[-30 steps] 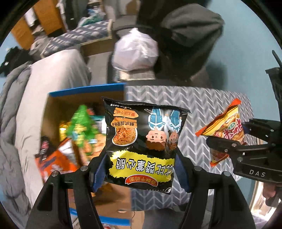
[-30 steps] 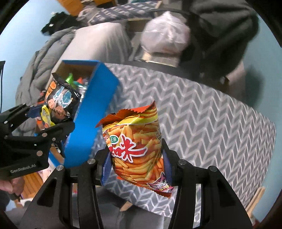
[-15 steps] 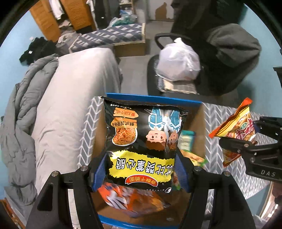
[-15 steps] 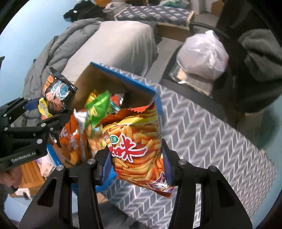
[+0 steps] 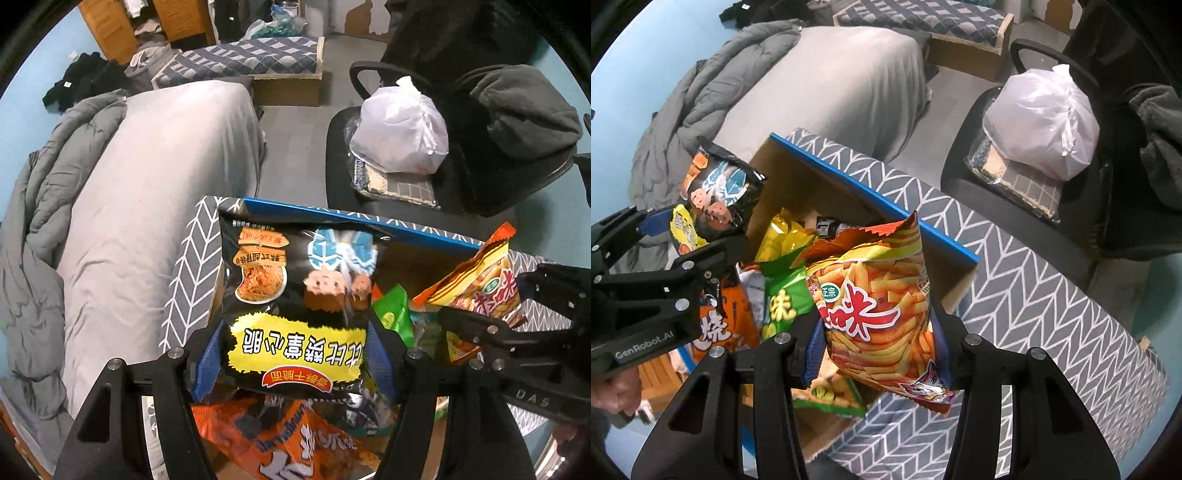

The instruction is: Organize snacks

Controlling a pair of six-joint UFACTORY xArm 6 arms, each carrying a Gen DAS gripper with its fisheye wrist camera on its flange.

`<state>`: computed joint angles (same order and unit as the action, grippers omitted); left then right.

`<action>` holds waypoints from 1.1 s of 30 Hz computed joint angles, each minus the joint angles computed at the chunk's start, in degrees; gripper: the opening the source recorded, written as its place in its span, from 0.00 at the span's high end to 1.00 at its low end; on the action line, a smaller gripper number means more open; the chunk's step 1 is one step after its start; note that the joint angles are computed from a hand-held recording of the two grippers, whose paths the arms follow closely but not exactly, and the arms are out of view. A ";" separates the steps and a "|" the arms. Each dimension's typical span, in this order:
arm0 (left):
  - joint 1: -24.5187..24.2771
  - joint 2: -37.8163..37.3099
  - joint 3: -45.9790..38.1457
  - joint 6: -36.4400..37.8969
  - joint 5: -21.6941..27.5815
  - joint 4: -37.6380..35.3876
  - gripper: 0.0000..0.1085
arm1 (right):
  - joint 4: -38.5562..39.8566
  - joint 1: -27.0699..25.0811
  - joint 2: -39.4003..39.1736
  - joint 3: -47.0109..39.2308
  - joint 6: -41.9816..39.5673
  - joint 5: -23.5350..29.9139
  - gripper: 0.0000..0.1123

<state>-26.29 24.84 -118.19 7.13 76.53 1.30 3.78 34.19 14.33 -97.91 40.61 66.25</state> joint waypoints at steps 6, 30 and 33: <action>-0.18 1.74 -2.54 0.02 2.12 1.25 0.34 | -0.68 0.06 2.18 -2.88 0.11 1.11 0.53; 0.55 -11.19 6.37 -2.61 2.47 -0.09 0.20 | -8.37 3.49 -4.24 -3.88 7.43 4.91 0.35; 0.50 -12.77 6.52 -2.66 3.25 -0.34 0.20 | -9.66 4.26 -5.18 -4.44 9.01 6.35 0.35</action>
